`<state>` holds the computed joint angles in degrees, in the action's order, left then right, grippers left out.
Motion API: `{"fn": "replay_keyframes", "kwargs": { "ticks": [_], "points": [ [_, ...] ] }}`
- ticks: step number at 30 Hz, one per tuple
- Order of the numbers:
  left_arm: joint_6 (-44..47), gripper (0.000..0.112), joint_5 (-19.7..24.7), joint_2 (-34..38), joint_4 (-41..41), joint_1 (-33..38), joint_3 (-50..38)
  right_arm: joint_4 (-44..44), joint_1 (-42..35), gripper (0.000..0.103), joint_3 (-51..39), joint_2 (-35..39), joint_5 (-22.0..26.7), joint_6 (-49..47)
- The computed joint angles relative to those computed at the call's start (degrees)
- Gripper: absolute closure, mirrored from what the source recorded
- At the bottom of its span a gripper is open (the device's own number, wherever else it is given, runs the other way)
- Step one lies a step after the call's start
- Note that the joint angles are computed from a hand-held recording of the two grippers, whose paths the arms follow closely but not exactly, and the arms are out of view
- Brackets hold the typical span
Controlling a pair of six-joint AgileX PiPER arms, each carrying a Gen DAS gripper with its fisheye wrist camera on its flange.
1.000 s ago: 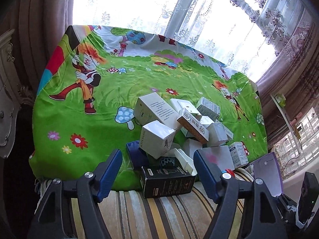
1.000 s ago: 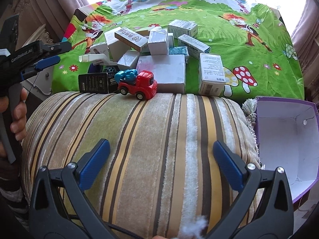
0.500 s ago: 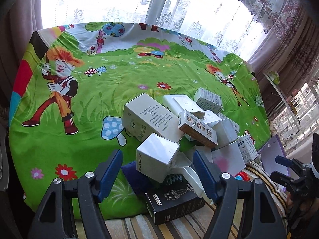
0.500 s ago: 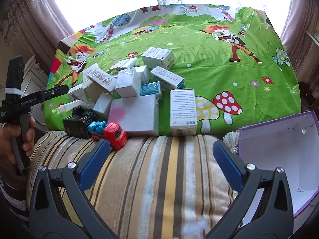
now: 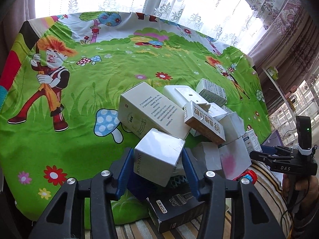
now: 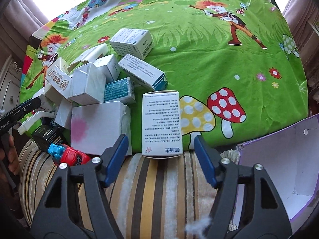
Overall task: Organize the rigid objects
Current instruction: 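Grasp a white medicine box with the right tool while the left tool grasps a white cube box, then carry both held boxes over the purple box and open both tools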
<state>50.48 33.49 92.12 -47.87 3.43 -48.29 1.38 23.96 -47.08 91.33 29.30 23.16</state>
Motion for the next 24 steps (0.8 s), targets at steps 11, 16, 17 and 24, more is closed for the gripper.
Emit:
{"fn": "replay_keyframes", "kwargs": {
  "ticks": [11,16,17,24],
  "points": [
    [-0.28,0.062,-1.67,-7.03,-3.69,3.14,5.03,5.03,-0.76,0.059,4.88,-4.94,-3.86,-5.32],
    [-2.44,0.062,-1.74,-13.63,-4.39,3.39,7.36,5.14,-1.29,0.06,7.59,-9.25,-5.0,-5.51],
    [-3.02,0.062,-1.45,-14.97,-4.49,3.14,7.73,4.05,-0.85,0.06,7.68,-9.57,-5.38,-4.17],
    [-9.46,0.062,-0.85,-23.0,-3.85,-4.28,10.11,-0.72,-1.37,0.06,11.81,-18.23,-5.12,1.24]
  ]
}}
